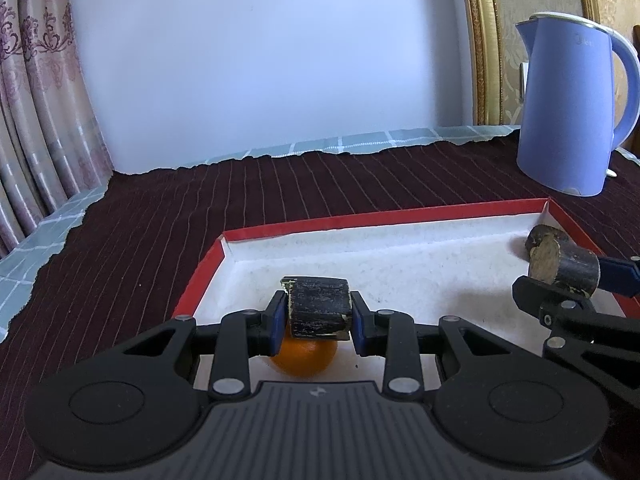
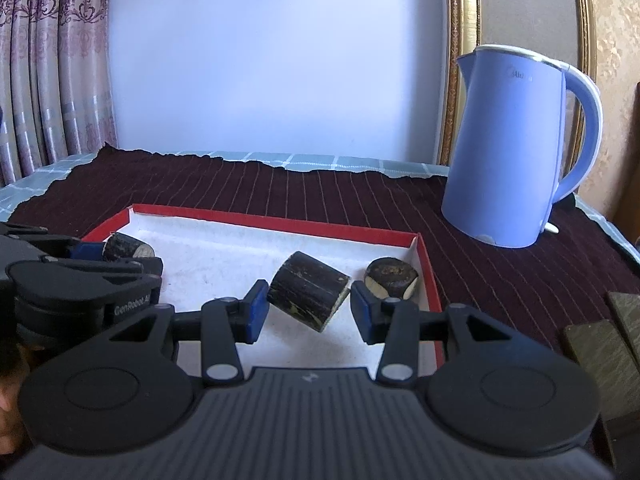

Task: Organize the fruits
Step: 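Lower and open the left tool to drop the black chunk while the right tool releases its chunk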

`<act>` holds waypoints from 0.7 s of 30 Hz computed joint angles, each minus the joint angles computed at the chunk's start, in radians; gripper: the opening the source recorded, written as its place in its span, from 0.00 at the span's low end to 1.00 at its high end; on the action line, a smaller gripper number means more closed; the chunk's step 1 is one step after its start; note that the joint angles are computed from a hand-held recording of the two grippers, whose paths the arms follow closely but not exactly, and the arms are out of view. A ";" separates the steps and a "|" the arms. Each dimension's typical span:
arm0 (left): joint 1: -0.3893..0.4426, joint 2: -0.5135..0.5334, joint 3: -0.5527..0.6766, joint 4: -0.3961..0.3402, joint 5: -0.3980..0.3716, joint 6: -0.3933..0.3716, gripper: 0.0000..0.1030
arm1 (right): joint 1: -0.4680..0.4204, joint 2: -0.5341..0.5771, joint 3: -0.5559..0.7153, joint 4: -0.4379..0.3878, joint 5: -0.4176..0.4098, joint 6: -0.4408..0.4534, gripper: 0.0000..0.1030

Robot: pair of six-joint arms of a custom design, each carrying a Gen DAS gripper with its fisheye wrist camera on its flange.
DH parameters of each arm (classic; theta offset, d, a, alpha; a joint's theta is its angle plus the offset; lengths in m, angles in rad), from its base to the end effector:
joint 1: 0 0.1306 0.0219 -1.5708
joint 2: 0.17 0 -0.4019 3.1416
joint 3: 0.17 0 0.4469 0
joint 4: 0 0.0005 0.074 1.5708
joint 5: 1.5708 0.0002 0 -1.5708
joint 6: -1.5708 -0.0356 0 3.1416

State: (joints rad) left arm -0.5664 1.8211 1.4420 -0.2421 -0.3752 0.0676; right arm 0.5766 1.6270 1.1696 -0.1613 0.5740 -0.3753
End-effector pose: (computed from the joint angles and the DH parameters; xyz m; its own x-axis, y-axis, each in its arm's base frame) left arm 0.5873 -0.3586 0.2696 -0.5067 0.2478 -0.8257 0.2141 0.9640 0.1579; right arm 0.5117 0.3091 0.2645 -0.4842 0.0523 -0.8734 0.0973 0.9952 0.0056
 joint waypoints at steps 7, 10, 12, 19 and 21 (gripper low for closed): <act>-0.002 0.010 0.007 0.011 -0.003 -0.014 0.30 | -0.007 0.003 0.007 -0.003 0.005 0.004 0.41; -0.002 0.012 0.011 0.010 -0.003 -0.012 0.30 | -0.009 0.005 0.015 -0.012 0.009 0.011 0.41; -0.002 0.015 0.014 0.007 -0.003 -0.010 0.30 | -0.011 0.004 0.019 -0.013 0.011 0.016 0.41; -0.003 0.024 0.026 0.004 -0.010 -0.013 0.30 | -0.031 0.012 0.035 -0.009 -0.009 0.015 0.41; -0.003 0.028 0.030 0.003 -0.011 -0.015 0.30 | -0.034 0.015 0.038 -0.007 -0.014 0.014 0.41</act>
